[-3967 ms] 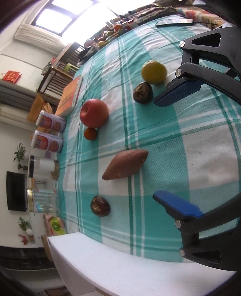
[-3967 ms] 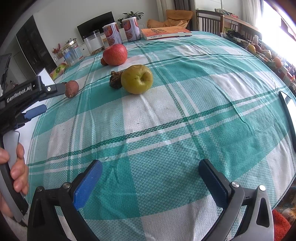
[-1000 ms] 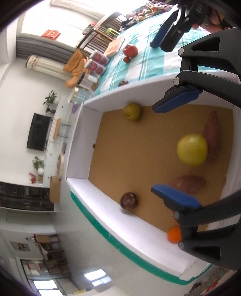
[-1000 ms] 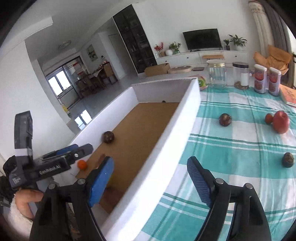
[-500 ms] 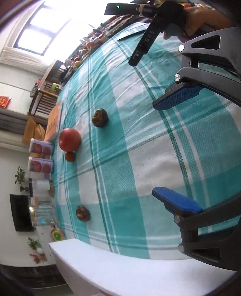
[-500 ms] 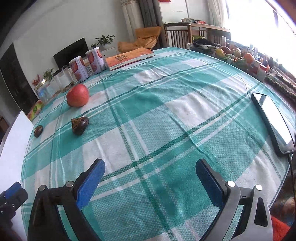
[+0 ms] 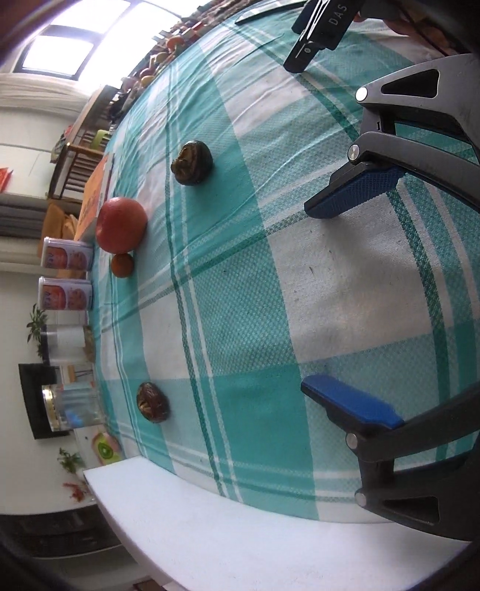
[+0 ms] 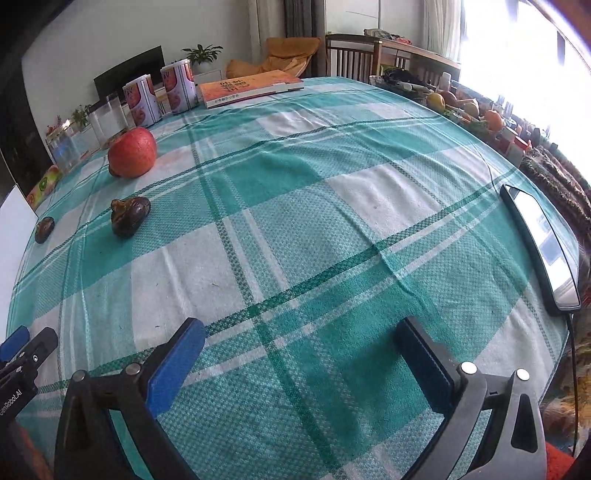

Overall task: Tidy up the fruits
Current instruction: 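Move the left tool back over the table toward the dark brown round fruit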

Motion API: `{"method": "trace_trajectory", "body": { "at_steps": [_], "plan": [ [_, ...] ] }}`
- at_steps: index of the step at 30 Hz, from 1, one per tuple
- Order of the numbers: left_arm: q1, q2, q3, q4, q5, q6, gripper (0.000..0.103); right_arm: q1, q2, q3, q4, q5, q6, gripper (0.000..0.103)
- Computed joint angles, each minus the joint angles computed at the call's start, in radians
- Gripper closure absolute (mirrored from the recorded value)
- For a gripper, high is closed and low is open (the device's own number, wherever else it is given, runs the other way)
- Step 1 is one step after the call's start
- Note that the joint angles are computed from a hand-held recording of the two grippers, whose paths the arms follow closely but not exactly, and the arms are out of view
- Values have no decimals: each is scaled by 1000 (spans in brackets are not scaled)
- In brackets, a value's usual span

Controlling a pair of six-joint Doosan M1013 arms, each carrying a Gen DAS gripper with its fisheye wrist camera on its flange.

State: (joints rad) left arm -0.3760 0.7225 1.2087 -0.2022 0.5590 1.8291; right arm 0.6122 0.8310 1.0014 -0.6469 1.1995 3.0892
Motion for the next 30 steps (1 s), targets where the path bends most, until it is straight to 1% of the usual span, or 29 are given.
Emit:
{"method": "trace_trajectory", "body": {
  "at_steps": [2, 26, 28, 30],
  "plan": [
    [-6, 3, -4, 36, 4, -17, 11, 1, 10, -18, 1, 23, -18, 0],
    [-6, 6, -9, 35, 8, -14, 9, 1, 9, -15, 0, 20, -14, 0],
    [-3, 7, -10, 12, 12, 3, 9, 1, 9, -15, 0, 20, -14, 0],
    [9, 8, -14, -62, 22, 52, 9, 1, 9, -14, 0, 19, -14, 0]
  ]
}}
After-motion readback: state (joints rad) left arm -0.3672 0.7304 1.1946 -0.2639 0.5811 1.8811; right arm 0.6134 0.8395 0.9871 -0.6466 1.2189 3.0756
